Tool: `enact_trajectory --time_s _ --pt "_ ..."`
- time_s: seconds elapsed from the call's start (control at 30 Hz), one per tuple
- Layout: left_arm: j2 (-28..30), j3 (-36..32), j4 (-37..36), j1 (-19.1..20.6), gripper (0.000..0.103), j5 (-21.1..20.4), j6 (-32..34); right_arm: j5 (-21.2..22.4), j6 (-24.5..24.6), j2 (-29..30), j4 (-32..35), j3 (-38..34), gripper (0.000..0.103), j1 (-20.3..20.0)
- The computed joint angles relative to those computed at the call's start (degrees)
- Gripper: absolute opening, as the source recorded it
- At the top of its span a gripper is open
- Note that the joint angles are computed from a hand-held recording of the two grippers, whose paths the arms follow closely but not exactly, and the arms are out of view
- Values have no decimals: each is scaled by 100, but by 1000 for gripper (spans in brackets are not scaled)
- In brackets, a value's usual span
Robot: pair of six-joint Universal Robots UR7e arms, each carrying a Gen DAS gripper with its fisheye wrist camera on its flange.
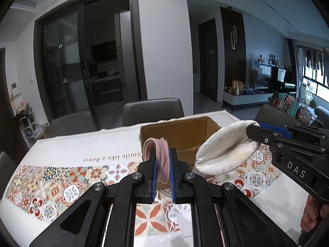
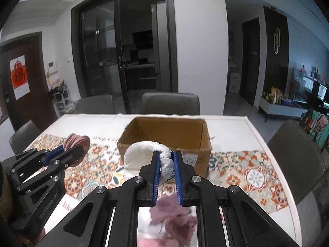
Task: Organize soft objects
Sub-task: 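Lift the hair tie and white sock with both grippers over the box, then open both grippers to drop the hair tie and sock into the box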
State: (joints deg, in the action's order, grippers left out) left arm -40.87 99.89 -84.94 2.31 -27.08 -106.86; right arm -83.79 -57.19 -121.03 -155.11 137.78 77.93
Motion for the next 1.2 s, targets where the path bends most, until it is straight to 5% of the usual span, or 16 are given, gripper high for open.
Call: enact_trajectory --time_s 0.67,1.2 --pt "5 -228 -476 688 12 886 817 77 469 1247 -1191 -646 15 550" --pt "41 49 -2723 1321 12 986 2628 -51 621 2151 -1553 -1078 15 700"
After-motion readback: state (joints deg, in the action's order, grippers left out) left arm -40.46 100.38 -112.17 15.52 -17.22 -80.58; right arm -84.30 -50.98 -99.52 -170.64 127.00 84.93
